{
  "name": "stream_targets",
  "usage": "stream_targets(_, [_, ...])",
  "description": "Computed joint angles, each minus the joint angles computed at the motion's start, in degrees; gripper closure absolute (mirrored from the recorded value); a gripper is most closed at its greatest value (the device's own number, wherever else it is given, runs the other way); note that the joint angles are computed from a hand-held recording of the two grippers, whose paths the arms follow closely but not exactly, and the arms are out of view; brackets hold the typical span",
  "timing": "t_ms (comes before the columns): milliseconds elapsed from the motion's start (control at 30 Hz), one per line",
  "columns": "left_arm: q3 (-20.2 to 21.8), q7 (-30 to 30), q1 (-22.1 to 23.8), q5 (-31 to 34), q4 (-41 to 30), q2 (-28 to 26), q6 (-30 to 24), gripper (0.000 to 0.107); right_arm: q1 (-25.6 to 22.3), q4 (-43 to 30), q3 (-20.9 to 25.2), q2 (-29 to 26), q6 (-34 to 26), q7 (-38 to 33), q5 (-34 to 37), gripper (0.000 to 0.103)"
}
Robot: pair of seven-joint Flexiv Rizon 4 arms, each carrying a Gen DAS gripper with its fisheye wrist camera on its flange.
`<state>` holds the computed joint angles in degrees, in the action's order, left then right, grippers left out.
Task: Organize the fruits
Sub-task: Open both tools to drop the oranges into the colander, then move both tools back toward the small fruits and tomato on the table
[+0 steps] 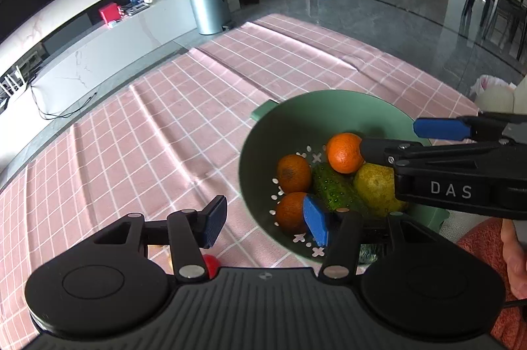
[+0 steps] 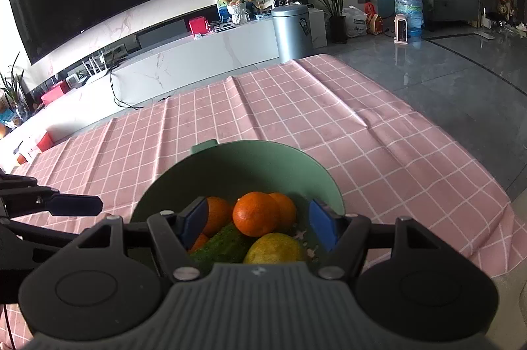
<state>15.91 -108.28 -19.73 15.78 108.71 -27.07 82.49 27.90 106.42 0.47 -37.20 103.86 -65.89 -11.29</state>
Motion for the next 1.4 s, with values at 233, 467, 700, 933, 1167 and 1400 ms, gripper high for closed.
stream_targets(233, [5.9,-7.6,-3.4,4.2,4.2,3.7,2.6,0.043,2.1,4.0,0.7,2.8,3.1,-0.3,1.7,0.038])
stream_targets(467, [9.5,-14.5,-4.2,9.2,7.8,6.2,5.0,0.043,9.3,7.5,-3.4,4.5,6.9,-3.2,6.2,0.038])
stream_targets(700, [14.6,-20.9,-6.7,14.3,12.0,7.4,9.5,0.043,15.9,9.8,-6.1,4.7,11.3,-8.8,12.6,0.038])
stream_targets(933, [18.6,-21.4,-8.0,11.4,16.6,6.2,16.9,0.043,21.8,10.5,-7.9,3.9,14.2,-15.7,19.4,0.044])
stream_targets(1167, [9.9,-18.5,3.2,7.8,21.5,5.7,23.8,0.053,22.8,9.8,-6.1,2.7,14.0,-22.2,19.5,0.062])
stream_targets(1400, [-1.1,-14.7,14.8,5.6,22.2,3.3,26.2,0.062,22.0,6.1,-5.8,0.5,6.3,-20.1,15.2,0.074])
